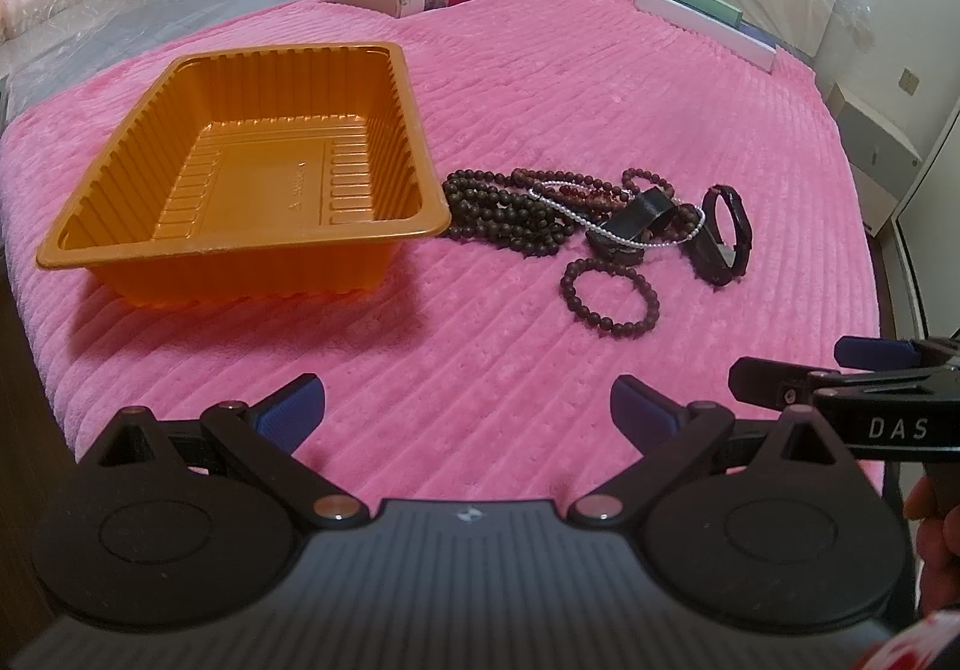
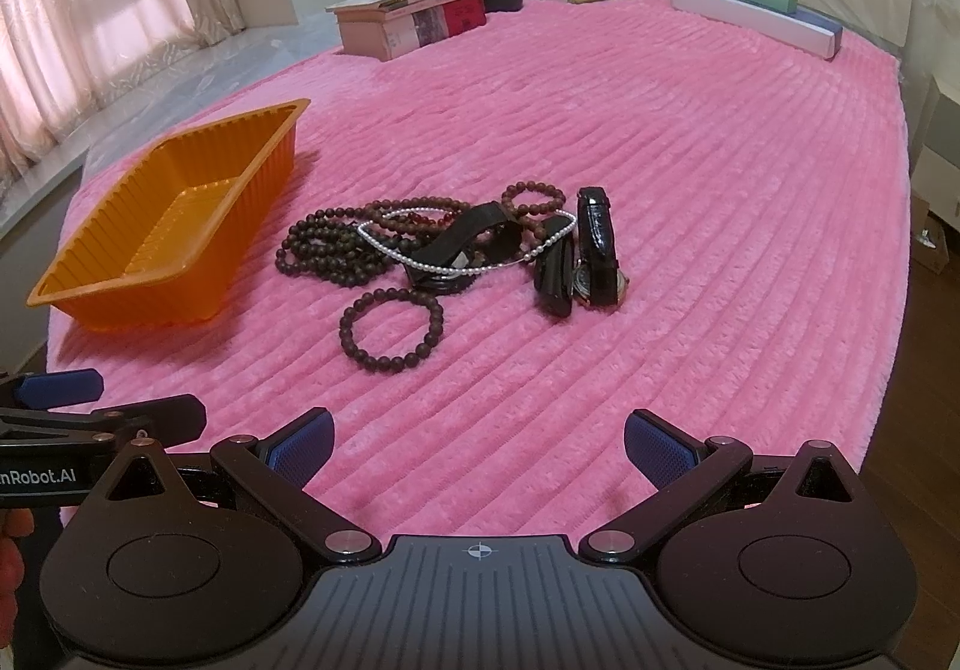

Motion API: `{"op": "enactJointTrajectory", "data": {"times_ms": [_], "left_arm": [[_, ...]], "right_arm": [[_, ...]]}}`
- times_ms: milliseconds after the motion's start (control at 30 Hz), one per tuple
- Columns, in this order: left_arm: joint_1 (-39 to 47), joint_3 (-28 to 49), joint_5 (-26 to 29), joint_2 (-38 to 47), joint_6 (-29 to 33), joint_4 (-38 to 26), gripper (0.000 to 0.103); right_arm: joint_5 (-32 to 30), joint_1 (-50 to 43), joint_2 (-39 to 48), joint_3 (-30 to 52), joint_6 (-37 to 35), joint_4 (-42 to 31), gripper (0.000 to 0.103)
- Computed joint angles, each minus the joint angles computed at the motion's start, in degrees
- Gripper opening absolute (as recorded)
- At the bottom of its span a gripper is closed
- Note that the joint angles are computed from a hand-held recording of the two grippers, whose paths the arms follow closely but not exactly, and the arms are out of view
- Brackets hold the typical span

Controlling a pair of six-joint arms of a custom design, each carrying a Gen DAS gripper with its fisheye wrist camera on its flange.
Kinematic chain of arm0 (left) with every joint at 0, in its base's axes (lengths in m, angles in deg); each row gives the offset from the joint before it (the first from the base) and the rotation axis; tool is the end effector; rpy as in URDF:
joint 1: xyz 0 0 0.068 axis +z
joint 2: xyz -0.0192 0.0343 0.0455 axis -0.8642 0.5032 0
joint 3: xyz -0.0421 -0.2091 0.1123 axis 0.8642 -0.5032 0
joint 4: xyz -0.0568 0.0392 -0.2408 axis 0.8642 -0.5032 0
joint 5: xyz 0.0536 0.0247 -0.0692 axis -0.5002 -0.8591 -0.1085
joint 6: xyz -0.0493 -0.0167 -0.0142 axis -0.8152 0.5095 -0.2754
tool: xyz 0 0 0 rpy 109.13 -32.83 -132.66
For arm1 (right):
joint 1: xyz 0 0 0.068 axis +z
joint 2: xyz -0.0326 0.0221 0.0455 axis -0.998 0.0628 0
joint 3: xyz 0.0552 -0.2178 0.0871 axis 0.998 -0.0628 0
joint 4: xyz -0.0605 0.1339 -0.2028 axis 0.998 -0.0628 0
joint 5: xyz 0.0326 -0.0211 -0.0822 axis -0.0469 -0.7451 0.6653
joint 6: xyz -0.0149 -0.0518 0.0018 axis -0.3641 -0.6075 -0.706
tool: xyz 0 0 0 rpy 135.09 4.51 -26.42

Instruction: Organize jewelry

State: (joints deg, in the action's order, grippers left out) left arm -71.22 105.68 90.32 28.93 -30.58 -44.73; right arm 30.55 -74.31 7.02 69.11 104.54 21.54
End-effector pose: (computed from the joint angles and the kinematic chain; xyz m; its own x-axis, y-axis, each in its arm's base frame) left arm 0.1942 -0.0496 0.1744 -0.6932 0.3140 -0.6487 0.4924 0.8636 -0.1082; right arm 0.1297 0.0206 0.1649 -0.6762 0.3288 -0.6593 0.2786 0.9426 0.1843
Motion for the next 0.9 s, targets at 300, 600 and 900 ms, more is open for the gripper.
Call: {"op": "enactJointTrajectory", "data": {"times_ms": [300,600,900], "left_arm": [[16.1,7.9,11.2,5.4,2.5,-2.5,0.093],[29.8,26.2,16.4,26.8,5.4,2.1,0.080],[32.5,38.6,21.5,46.4,8.5,2.0,0.047]], "right_arm": [[0.5,0.8,4.5,0.8,-0.5,3.7,0.102],[1.0,3.2,12.4,2.2,-0.6,9.9,0.102],[0.4,2.0,22.5,2.9,-1.1,17.0,0.102]]}}
